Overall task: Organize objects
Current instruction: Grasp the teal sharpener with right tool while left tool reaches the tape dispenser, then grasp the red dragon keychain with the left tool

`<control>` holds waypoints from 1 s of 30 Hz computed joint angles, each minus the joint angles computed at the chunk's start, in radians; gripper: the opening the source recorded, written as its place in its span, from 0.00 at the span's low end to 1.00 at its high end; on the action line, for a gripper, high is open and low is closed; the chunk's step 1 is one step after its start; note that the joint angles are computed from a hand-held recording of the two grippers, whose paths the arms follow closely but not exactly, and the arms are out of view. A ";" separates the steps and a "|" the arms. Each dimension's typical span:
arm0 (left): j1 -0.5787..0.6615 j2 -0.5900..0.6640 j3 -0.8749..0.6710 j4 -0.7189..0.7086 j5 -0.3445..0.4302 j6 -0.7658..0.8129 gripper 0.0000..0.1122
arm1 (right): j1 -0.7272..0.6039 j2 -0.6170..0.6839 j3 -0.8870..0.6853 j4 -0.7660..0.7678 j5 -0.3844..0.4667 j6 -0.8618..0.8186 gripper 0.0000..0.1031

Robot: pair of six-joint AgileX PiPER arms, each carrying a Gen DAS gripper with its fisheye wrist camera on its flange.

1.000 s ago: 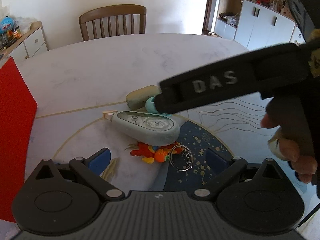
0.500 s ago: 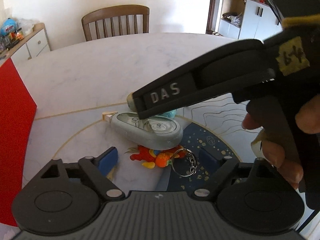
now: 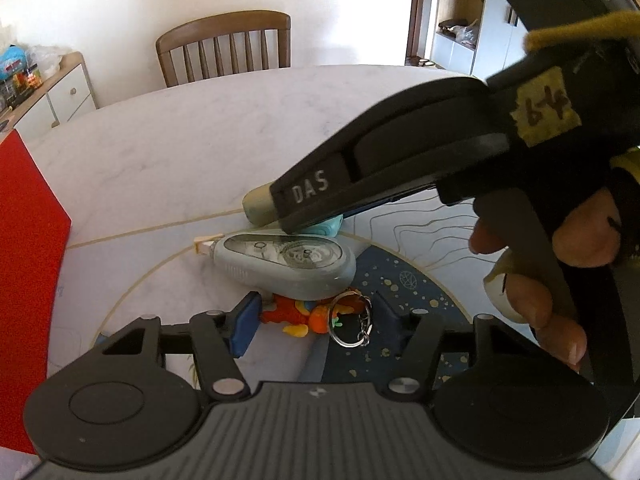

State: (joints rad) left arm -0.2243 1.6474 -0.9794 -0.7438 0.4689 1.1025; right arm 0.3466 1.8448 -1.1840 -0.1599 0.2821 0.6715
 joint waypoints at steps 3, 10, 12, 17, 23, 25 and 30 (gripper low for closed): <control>0.001 -0.007 0.001 0.011 0.006 -0.021 0.50 | 0.006 -0.013 0.021 -0.047 -0.012 0.051 0.32; 0.026 -0.022 0.011 -0.006 0.039 0.003 0.49 | 0.024 -0.093 0.114 -0.168 -0.039 0.200 0.32; 0.045 -0.028 0.019 -0.015 0.055 0.022 0.49 | 0.032 -0.125 0.152 -0.191 -0.042 0.239 0.32; 0.082 -0.073 0.069 -0.025 0.083 0.077 0.34 | 0.080 -0.199 0.231 -0.313 -0.017 0.389 0.32; 0.140 -0.086 0.088 -0.061 0.144 0.141 0.34 | 0.157 -0.256 0.286 -0.426 0.040 0.555 0.32; 0.140 -0.060 0.061 -0.063 0.156 0.153 0.36 | 0.180 -0.277 0.306 -0.466 0.058 0.618 0.32; 0.131 -0.021 0.044 -0.103 0.147 0.256 0.58 | 0.230 -0.315 0.350 -0.557 0.104 0.746 0.32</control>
State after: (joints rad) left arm -0.0928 1.6263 -0.9358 -0.8466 0.6157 1.3589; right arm 0.5771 1.5303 -0.8336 -0.7168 0.3858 1.4171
